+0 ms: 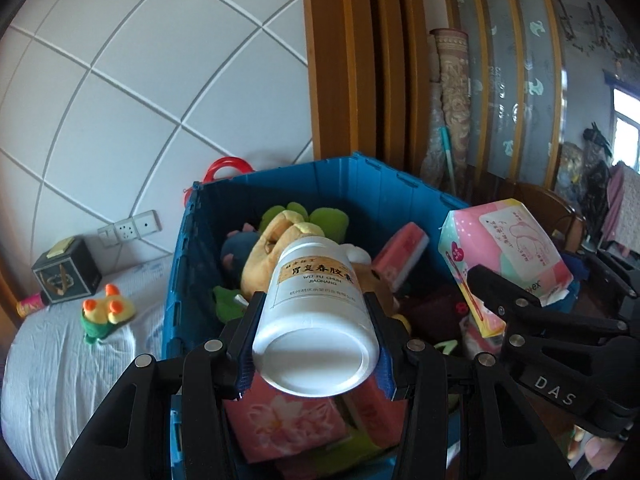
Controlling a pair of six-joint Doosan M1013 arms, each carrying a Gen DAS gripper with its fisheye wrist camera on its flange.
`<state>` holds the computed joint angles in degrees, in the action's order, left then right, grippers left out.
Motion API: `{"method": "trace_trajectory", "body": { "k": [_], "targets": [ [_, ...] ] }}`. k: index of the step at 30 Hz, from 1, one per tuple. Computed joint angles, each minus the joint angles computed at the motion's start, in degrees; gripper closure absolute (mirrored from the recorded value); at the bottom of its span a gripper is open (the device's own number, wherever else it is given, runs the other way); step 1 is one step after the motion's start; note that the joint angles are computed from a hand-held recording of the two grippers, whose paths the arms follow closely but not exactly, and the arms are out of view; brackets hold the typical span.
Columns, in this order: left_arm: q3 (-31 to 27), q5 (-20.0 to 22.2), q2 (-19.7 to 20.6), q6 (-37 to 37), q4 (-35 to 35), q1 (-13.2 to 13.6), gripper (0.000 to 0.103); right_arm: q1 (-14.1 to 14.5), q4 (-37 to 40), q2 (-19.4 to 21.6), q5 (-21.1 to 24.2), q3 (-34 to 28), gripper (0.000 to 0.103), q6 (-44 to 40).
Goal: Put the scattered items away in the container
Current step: 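Carry the pill bottle and Kotex pack over the blue box and lower them, then release both items into the box and withdraw both tools over the bed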
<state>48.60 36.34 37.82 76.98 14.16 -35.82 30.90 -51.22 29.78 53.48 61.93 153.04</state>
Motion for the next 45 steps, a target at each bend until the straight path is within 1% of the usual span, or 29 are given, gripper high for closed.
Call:
{"method": "trace_trajectory", "body": {
  "k": [4, 6, 8, 9, 10, 11, 12, 17, 20, 25, 28, 36, 45],
  "targets": [
    [-0.95, 1.14, 0.81, -1.0, 1.26, -0.52, 0.057, -0.81, 0.84, -0.35, -0.99, 0.92, 0.033, -0.13],
    [-1.54, 1.6, 1.17, -1.04, 0.72, -0.46, 0.056, -1.18, 0.84, -0.61, -1.42, 1.56, 0.033, 0.07],
    [-1.85, 1.64, 1.42, -1.26, 0.57, -0.36, 0.042, -1.29, 0.67, -0.5, -0.94, 1.5, 0.029, 0.19],
    [-1.81, 1.42, 1.45, -1.52, 0.73, -0.32, 0.03, -1.34, 0.31, -0.4, -0.47, 1.37, 0.018, 0.56],
    [-1.41, 0.82, 1.3, -2.17, 1.31, -0.33, 0.022, -1.37, -0.07, -0.34, -0.09, 1.32, 0.006, 1.02],
    [-1.07, 0.3, 1.17, -2.6, 1.67, -0.33, 0.022, -1.38, -0.52, -0.34, 0.15, 1.36, 0.002, 1.45],
    [-0.9, -0.01, 1.11, -2.54, 1.47, -0.27, 0.022, -1.39, -0.97, -0.35, 0.37, 1.4, 0.0, 1.88],
    [-1.43, 0.83, 1.43, -2.32, 0.59, -0.01, 0.021, -1.46, -0.47, -0.49, 0.55, 1.64, 0.0, 2.53],
    [-1.1, 0.59, 1.26, -1.98, -0.19, 0.25, 0.021, -1.49, -0.68, -0.75, 0.46, 2.0, 0.0, 3.48],
    [0.38, -0.97, 0.37, -1.15, -1.16, 0.73, 0.019, -1.07, -2.23, -0.76, 1.17, 1.6, 0.0, 4.99],
    [1.52, -2.18, -0.4, -1.67, -0.55, 1.04, 0.018, -0.56, -3.22, -0.54, 1.72, 0.85, 0.0, 5.27],
    [4.7, -5.03, -2.63, -1.6, -1.37, 2.87, 0.018, 0.94, -3.0, 2.12, 3.74, -3.92, 0.0, 3.21],
    [7.78, -6.93, -4.66, 2.55, -6.01, 6.63, 0.018, 3.58, -2.01, 8.12, 8.06, -14.46, 0.0, -1.08]
  ]
}}
